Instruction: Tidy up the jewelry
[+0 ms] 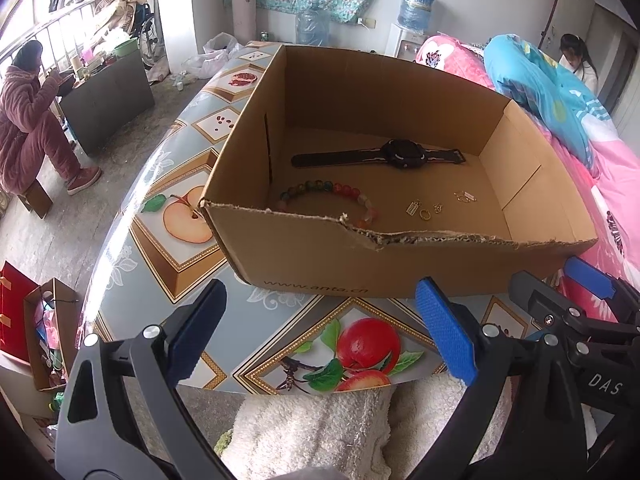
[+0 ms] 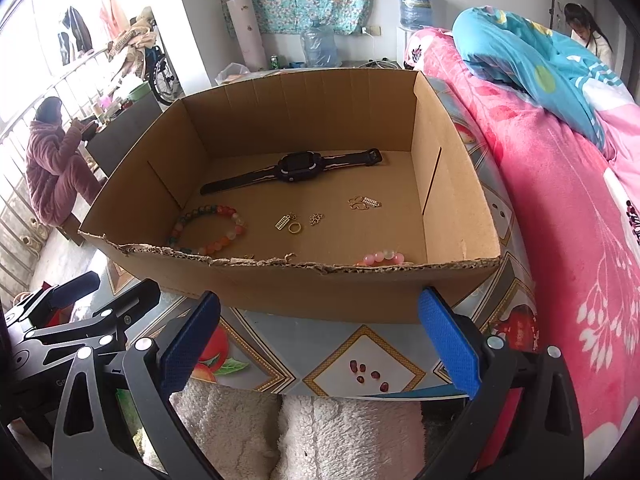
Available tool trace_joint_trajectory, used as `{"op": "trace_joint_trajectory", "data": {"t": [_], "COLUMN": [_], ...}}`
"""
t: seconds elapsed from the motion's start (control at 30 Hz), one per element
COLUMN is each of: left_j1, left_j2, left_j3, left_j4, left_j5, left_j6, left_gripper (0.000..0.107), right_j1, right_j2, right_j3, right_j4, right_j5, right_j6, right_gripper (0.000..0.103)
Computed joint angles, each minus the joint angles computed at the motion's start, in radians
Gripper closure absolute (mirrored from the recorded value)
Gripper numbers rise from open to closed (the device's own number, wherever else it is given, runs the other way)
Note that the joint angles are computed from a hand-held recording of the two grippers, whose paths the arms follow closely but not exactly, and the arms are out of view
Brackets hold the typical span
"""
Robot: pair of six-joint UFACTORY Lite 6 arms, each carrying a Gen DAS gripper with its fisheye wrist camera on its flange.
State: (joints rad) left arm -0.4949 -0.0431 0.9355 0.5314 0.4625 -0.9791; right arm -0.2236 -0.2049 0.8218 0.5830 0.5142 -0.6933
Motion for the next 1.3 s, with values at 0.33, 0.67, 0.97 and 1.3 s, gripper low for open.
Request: {"op": "trace_joint_trajectory", "data": {"t": [0.33, 0.67, 0.97, 1.3], "left_j1": [0.012, 0.015, 0.014, 0.014], "left_j2": [0.0, -0.002, -0.002, -0.001], "left_j3": [-0.009, -0.012, -0.01, -0.009], "left_j4": [-0.022, -0.031, -0.033, -0.033], "left_j5": [-0.012, -0.014, -0.012, -0.011], "left_j6": [0.022, 0.032, 0.033, 0.034], "left_gripper": [0.015, 0.015, 0.015, 0.015], "right_j1": [0.015, 0.019, 0.018, 0.019], "right_j2": [0.0, -0.004, -0.005, -0.017], "right_j3": [0.002, 0.0, -0.001, -0.015], "right_j4": [-0.032, -0.04, -0.04, -0.035], "right_j5": [0.0, 0.001, 0.004, 0.002], "right_j6": [0.042, 0.056, 0.058, 0.057], "right_gripper": [0.006, 0.006, 0.006, 0.006]}}
